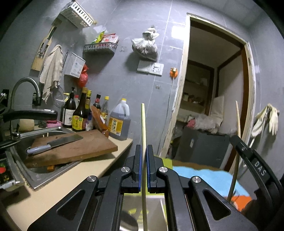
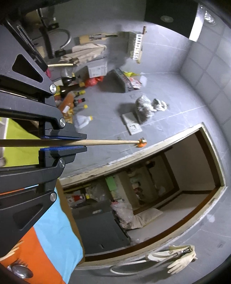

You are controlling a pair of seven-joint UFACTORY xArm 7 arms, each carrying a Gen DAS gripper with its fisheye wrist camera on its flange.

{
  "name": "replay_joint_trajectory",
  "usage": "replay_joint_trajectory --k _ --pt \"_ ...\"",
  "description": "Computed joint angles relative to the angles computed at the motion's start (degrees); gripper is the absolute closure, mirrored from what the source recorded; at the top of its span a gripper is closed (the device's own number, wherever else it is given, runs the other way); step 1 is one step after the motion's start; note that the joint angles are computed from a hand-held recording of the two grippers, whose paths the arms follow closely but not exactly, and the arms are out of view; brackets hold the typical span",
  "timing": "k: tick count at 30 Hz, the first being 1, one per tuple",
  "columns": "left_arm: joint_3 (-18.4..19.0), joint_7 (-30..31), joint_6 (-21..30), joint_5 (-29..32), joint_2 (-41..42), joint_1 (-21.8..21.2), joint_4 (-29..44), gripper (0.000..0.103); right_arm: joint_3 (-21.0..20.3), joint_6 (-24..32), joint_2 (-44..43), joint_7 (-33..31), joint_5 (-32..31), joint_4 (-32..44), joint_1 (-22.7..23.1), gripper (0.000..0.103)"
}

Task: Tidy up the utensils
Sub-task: 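Lift both chopsticks over the white caddy and drop them inside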

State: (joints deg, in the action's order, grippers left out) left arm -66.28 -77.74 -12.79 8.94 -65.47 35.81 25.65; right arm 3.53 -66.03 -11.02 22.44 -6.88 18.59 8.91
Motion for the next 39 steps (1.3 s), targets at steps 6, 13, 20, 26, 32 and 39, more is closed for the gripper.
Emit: replay_joint_trajectory --k 6,13,20,26,32,39 --pt "-0.04 1.07 0.39 1.39 3.19 -1.87 -0.41 0.1 -2.8 4.72 -2.98 2.68 -7.76 -2.03 -1.47 0.096" --pt "3.02 3.49 2.03 1.78 8.55 -6.14 -0.91 0.1 -6.52 9.21 -6.76 6.65 -17.55 -2.93 -3.22 0.094" --pt "3.33 4.26 3.86 1.91 7.89 -7.25 -0.69 0.1 -7.02 7.28 -6.92 6.41 -21.59 -2.43 -3.66 0.098" --pt "3.54 4.79 3.91 2.52 8.27 -7.47 -0.66 0.1 -4.91 4.32 -3.7 6.05 -18.59 -0.41 -2.67 0.098" --pt "4.37 5.03 2.3 1.93 8.73 -8.13 -1.65 0.1 -3.81 5.42 -2.55 4.81 -17.52 -0.4 -2.6 0.098" --pt "7.25 6.87 2.08 1.4 11.29 -11.75 -2.56 0.089 -6.64 11.21 -7.41 6.62 -23.19 -1.91 -3.49 0.081"
